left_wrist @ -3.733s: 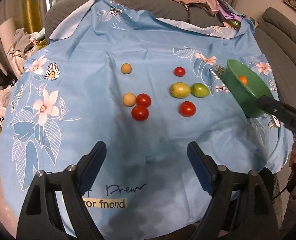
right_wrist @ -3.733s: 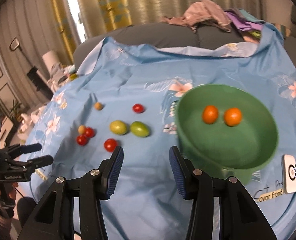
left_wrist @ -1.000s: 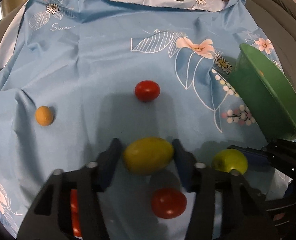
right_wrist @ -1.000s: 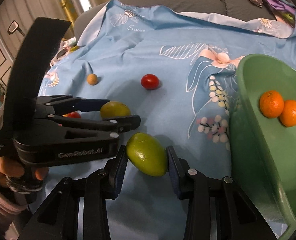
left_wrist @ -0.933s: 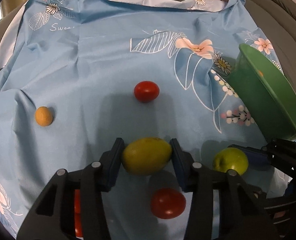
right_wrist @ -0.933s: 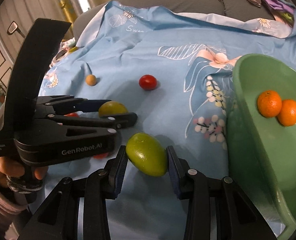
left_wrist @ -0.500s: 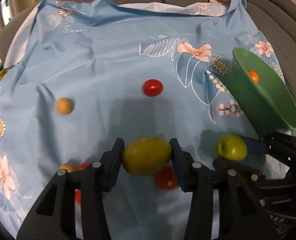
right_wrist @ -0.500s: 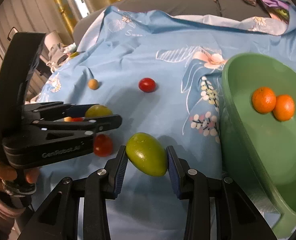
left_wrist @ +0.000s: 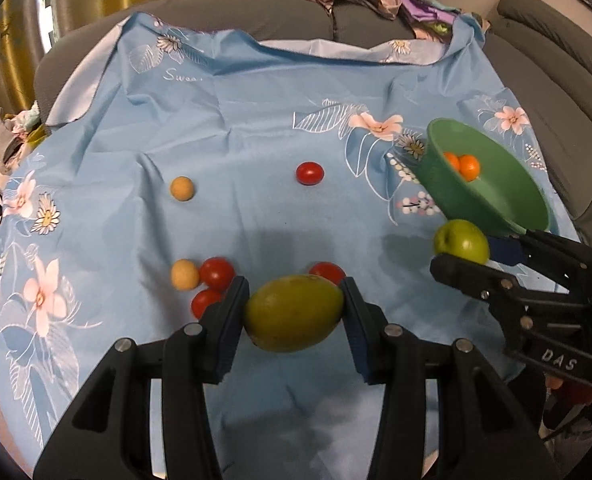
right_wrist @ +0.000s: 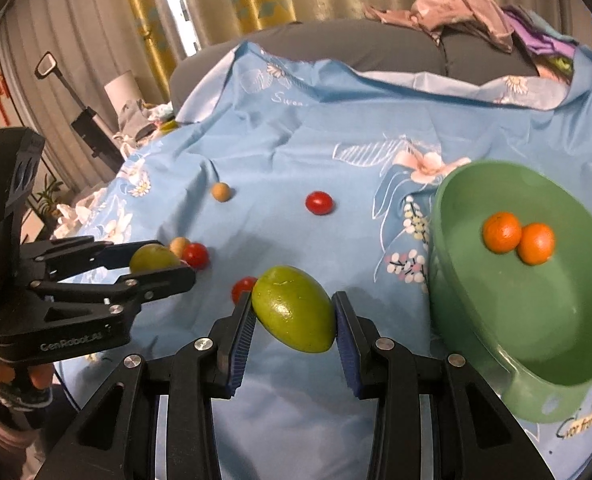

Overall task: Organize fruits
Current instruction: 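Carry the green fruit and lemon over the green bowl with both tools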

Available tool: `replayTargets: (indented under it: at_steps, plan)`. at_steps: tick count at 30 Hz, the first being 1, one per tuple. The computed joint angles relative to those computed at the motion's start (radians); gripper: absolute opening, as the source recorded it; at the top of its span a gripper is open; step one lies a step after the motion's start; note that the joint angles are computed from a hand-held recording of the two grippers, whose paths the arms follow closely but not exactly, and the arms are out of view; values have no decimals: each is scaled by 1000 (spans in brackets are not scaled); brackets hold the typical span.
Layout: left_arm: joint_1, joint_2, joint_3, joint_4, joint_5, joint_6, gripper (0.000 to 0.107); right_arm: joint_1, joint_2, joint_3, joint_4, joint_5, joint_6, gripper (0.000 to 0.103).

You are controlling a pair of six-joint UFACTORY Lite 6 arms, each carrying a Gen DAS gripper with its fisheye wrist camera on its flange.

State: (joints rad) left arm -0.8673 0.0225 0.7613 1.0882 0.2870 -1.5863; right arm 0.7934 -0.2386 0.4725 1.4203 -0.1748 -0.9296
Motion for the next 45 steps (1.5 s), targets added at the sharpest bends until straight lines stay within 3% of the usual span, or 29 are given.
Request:
replayTargets:
  at_steps: [4, 8, 22, 39, 45]
  plan:
    - [-43, -73, -42, -7, 45, -21, 46, 60, -65, -11, 232, -52, -210, 40]
    - [-78, -123, -67, -15, 75, -31, 46, 107, -108, -12, 354, -99, -317, 40]
    - [-197, -182, -40, -47, 180, -21, 46, 188, -236, -34, 488, -207, -429, 40]
    - [-229, -6, 158, -85, 189, 80, 46, 58, -428, -153, 593, -177, -560, 40]
    - [-222, 140, 303, -114, 149, 155, 46, -56, -523, -210, 740, -138, -749, 40]
